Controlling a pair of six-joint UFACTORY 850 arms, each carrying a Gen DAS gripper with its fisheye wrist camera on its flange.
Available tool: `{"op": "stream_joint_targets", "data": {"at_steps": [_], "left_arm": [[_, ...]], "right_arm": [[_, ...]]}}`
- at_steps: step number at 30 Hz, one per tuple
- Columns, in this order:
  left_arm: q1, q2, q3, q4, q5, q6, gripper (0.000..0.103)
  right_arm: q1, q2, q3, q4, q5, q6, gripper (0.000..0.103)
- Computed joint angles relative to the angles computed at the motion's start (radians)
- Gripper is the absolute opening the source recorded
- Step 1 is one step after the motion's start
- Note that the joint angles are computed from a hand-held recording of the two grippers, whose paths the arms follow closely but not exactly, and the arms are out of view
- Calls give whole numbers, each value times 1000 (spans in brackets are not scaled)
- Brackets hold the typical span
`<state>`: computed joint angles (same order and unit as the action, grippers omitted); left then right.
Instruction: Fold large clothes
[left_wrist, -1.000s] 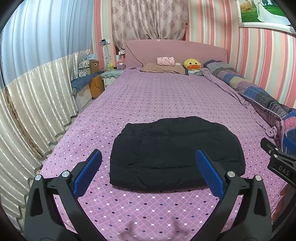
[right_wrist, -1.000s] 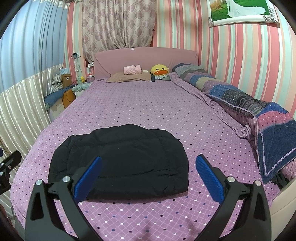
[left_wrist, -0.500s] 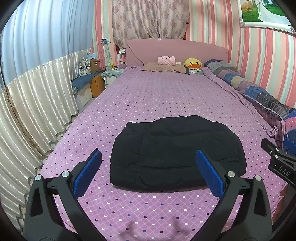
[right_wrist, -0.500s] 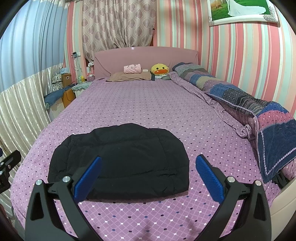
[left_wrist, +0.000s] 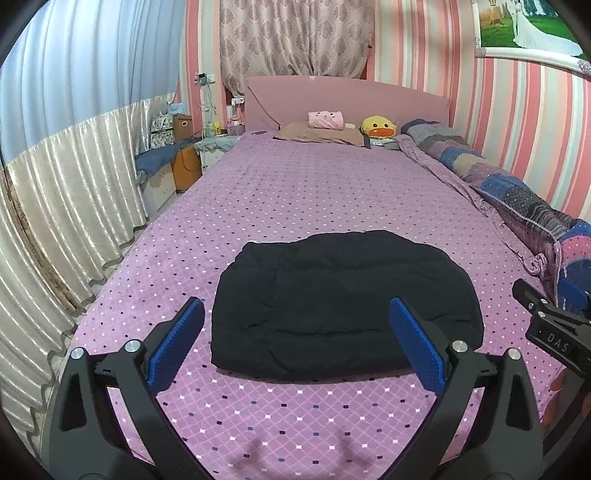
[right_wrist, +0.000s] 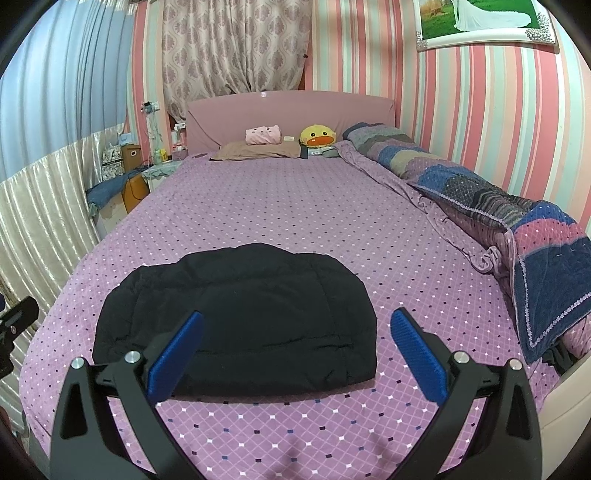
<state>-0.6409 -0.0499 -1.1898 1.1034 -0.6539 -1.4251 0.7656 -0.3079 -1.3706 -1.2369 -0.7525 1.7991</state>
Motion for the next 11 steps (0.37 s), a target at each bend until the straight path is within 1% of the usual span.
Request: {"op": "stream_joint_targets", "data": {"at_steps": [1,6,9,11], "left_arm": [[-1,2,2,9,-5,-12,98],[1,-7,-14,-45,-2,53,100],[-13,-12,-13,-6,-36,25,100],[-12,-11,-14,-17,-28,34,100]], "right_arm": [[-1,0,1,0,1,0,101],[-1,-2,-3,4,0,-5,101],[-2,0,3,0,2,-3,101],[-2,-2,0,1,0,-3,101]]}}
